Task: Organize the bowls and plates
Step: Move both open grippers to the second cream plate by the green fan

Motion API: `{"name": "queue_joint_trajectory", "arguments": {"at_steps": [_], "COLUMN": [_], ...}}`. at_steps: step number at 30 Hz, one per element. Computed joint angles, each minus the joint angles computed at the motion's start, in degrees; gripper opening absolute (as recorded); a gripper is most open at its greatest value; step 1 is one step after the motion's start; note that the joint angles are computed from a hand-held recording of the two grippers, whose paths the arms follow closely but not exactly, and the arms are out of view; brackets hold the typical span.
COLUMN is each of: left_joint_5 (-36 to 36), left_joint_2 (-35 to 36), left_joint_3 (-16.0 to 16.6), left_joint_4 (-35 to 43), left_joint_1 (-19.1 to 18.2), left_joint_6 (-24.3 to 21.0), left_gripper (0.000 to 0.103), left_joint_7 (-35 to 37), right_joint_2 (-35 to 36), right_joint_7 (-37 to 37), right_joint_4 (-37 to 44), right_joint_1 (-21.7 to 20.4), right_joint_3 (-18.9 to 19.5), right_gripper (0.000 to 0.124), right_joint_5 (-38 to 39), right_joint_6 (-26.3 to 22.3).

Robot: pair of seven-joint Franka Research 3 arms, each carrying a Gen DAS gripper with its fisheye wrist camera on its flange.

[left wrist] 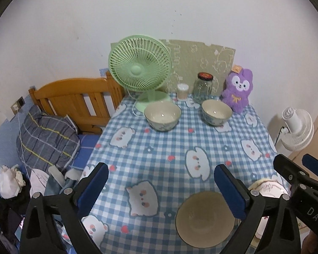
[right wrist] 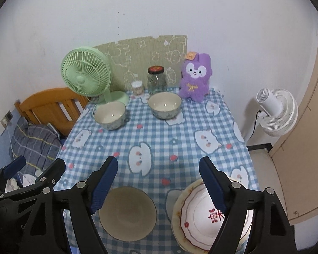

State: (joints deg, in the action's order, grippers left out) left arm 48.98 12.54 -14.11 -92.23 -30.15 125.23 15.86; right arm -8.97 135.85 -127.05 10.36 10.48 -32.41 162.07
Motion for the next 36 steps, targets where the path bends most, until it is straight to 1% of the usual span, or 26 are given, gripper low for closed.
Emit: {"name": "queue_joint_trajectory", "arguments": {"at_steps": [3, 6, 8, 9, 12, 15, 19, 22, 29, 36], "left_joint_5": [-1.0, -1.5, -1.2, -1.1, -1.9, -1.4, -1.8, -2.0, -4.8, -6.8], "left_joint_2": [0.1, 0.4, 0.6, 0.8, 1.1, 1.9, 3.2, 4.9, 9.6, 14.8], "left_joint_3": [0.2, 0.6, 0.9, 1.0, 1.5, 2.0, 2.6, 3.3, 5.2, 7.5], "left_joint_4": [0.6, 1.4, 2.0, 2.3, 3.2, 4.4, 6.1, 8.6, 14.5, 20.8], "left_joint_1": [0.7, 1.3, 1.5, 1.6, 2.4, 2.6, 3.6, 3.8, 4.6, 5.0], "left_joint_6": [0.7, 1.6, 1.8, 1.8, 2.8, 3.0, 4.8, 5.1, 7.6, 8.5], "left_gripper": [0.103, 0.103, 0.103, 0.103, 0.102, 0.102, 0.102, 0.102, 0.102, 0.099], "left_joint_7": [0.8, 1.8, 2.2, 2.4, 3.2, 4.2, 7.2, 9.7, 14.8, 19.2], "right_joint_2": [1.1, 2.3, 3.2, 3.8, 5.8, 7.5, 10.5, 12.9, 20.4, 29.9], "right_joint_7": [1.7, 0.8, 3.6, 4.2, 2.9, 4.9, 4.4, 5.2, 0.5, -4.2], "right_joint_4": [2.0, 3.9, 5.4, 6.3, 8.9, 11.5, 15.7, 19.1, 28.2, 40.1], "right_joint_1": [-0.2, 0.8, 0.7, 1.0, 2.4, 3.6, 5.5, 7.2, 11.5, 15.2], "right_joint_3": [0.5, -0.2, -0.1, -0.3, -1.7, -2.9, -4.8, -6.3, -9.3, -12.4], "right_gripper": [0.081, 0.081, 0.081, 0.081, 0.081, 0.081, 0.081, 0.081, 0.081, 0.081], "right_joint_5": [-2.1, -1.9, -4.8, -5.4, -5.0, -6.9, -5.5, -5.8, -1.4, 5.5], "right_joint_6": [-0.5, -0.1, -0.1, -0.4, -0.6, -0.9, -2.0, -3.1, -4.8, -8.3]}}
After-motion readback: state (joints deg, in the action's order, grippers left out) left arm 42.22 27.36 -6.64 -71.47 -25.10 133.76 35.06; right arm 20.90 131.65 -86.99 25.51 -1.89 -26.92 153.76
